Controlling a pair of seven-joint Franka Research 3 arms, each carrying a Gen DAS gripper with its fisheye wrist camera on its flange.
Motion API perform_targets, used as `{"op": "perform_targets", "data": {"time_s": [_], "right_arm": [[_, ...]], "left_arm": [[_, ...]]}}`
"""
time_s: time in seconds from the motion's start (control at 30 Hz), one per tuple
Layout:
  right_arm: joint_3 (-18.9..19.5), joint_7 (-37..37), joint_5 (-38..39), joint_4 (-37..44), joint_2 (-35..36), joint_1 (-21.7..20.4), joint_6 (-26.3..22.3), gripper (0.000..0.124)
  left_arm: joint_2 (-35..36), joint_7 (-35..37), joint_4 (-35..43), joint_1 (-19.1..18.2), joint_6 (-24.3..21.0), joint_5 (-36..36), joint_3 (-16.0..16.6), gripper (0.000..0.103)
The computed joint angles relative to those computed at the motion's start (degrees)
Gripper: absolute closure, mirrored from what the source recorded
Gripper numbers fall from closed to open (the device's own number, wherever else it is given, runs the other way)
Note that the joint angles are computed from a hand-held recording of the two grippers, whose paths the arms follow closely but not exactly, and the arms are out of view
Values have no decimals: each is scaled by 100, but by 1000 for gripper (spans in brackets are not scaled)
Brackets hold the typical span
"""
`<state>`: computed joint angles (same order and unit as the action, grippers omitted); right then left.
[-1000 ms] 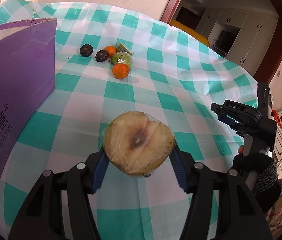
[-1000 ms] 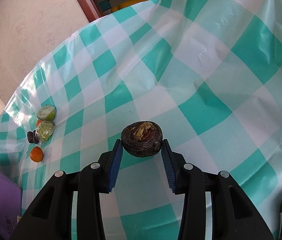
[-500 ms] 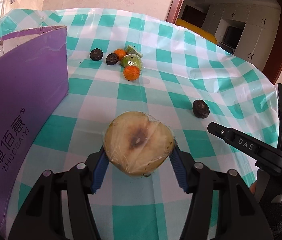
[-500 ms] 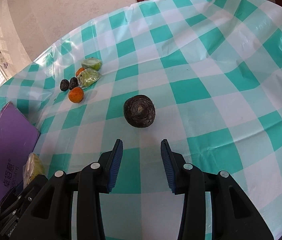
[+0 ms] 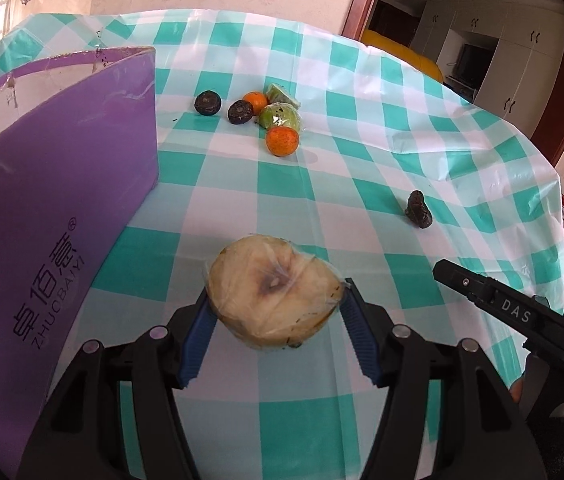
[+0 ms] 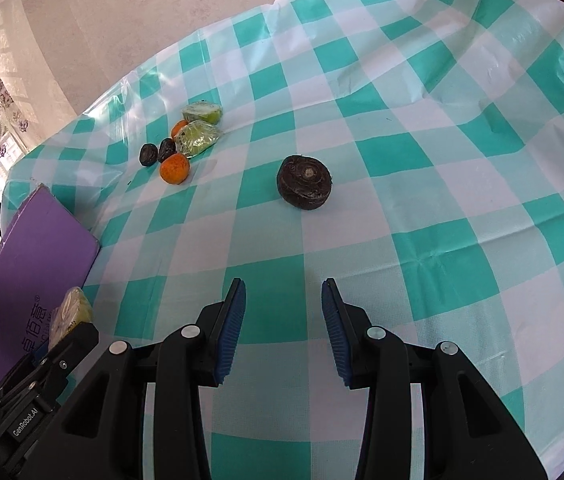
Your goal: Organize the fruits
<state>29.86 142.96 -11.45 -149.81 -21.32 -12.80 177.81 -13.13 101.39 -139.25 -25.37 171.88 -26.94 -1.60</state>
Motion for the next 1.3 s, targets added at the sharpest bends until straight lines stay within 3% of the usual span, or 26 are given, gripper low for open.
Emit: {"op": "perform_targets", "data": {"time_s": [0.07,0.13,0.27,0.33,0.4,0.47,0.5,0.53,0.6,0.67,0.73,0.8,0.87,0.9,0.93,1.1,1.17,1.2,1.23,1.3], "right_arm": [[270,224,-96,-148,-298,-384,29,84],[247,224,-61,-263,-483,-471,-14,84],[38,117,83,-456,-613,-458,-72,85],[-91,42,184,-525,-617,-375,5,85],[-59,-181,106,-420,-559,-440,-19,84],[-357,-695,53,-97,-197,-144,-225,74],[-359,-805,-51,92,-16,-154,-339,58],[-232,-784,-284,270,154,-322,-352,52],[-393,-1077,-474,788,685,-169,-672,52],[-637,-1330,-556,1241,1133,118,-909,50],[-724,-1459,-777,1628,1466,242,-1098,50],[-725,-1194,-1351,1953,1700,269,-1365,50],[-760,-915,-1914,2126,1780,364,-1648,59],[-820,-870,-2010,2076,1740,428,-1586,78],[-873,-728,-2127,2007,1672,482,-1568,85],[-1389,-507,-1704,1318,1213,875,-945,85],[-1582,-466,-1591,1124,1059,1076,-847,85],[-1633,-409,-1622,1053,989,1137,-839,85],[-1672,-401,-1610,987,922,1200,-845,85],[-1737,-473,-1477,855,793,1336,-832,85]], "left_arm": [[288,488,456,-203,-385,-262,123,38],[556,719,793,-165,-418,-292,-40,37],[1147,97,1416,163,-460,526,-558,37],[1200,51,1508,286,-552,362,-699,37],[956,105,1227,417,-346,288,-834,37],[574,-310,634,652,323,836,-1005,23],[413,-560,405,717,506,1116,-997,14],[290,-433,267,581,529,995,-834,14],[96,30,117,62,305,659,-269,14],[-9,358,45,-141,33,563,-21,14],[-24,178,-28,108,-21,909,-206,14],[87,174,76,131,-213,980,-186,14],[225,319,247,133,-519,855,-175,14],[283,230,293,253,-568,962,-284,14],[334,107,331,377,-601,1106,-392,14],[623,105,658,595,-824,960,-549,14],[742,-116,790,753,-840,1234,-695,15],[777,-332,833,848,-848,1557,-791,21],[777,-233,855,842,-866,1553,-815,40],[708,-363,857,874,-984,1679,-875,44]]}}
